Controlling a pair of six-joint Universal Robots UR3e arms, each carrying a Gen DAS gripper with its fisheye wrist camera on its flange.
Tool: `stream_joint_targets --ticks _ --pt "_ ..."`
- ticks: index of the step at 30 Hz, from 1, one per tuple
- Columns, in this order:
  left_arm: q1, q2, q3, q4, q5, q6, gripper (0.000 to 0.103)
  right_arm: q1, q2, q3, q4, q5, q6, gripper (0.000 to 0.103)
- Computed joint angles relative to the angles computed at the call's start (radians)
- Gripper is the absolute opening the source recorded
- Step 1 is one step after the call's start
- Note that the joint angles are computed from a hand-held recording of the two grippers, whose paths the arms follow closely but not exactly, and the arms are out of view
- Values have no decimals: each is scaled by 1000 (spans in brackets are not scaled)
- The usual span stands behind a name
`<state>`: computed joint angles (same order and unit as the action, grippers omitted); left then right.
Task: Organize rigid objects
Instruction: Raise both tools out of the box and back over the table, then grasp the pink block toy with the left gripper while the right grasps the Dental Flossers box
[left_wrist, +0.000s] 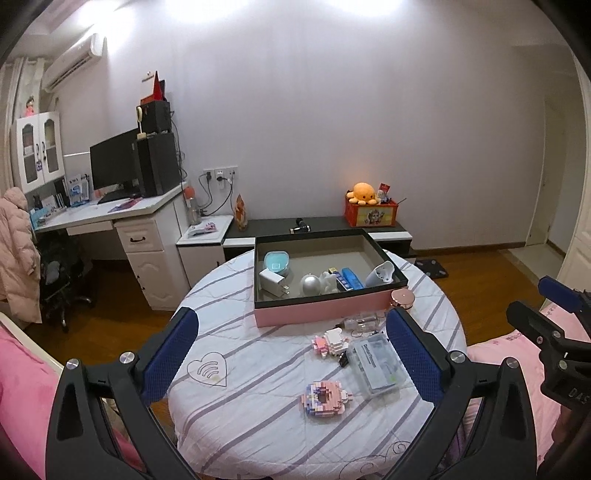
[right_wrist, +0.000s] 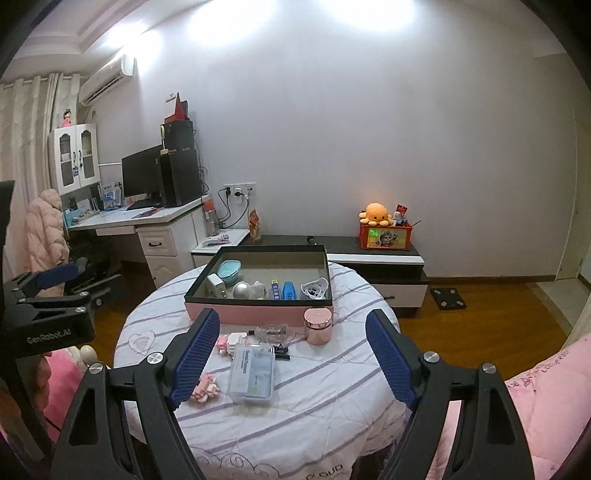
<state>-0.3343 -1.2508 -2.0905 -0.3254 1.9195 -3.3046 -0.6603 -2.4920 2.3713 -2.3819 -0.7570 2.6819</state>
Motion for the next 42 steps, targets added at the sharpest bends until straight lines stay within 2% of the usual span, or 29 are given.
stream_joint_targets --ticks 5,10,16,22,26,31,36,42 --pt "-27 4 -6 1 41 -6 103 -79 -102 -7 159 76 -68 83" --pt "-31 4 -14 -13 48 -11 103 -78 -121 -4 177 64 -74 83" --pt "11 -3 -39 -47 12 -16 103 105 76 6 -70 -94 35 83" --pt "90 -56 -60 -78 -55 -1 103 337 343 -19 -284 -295 124 83" --pt "182 -105 -82 -89 -153 33 103 474 550 -73 -373 -418 166 83" --pt "275 -195 -61 -136 -246 76 103 592 796 -170 -432 -544 230 83" --pt "291 -260 -44 -135 -267 99 103 633 1004 -284 -409 -565 266 83" --pt "286 -357 12 -176 -339 101 103 700 1204 -404 -417 -632 263 83"
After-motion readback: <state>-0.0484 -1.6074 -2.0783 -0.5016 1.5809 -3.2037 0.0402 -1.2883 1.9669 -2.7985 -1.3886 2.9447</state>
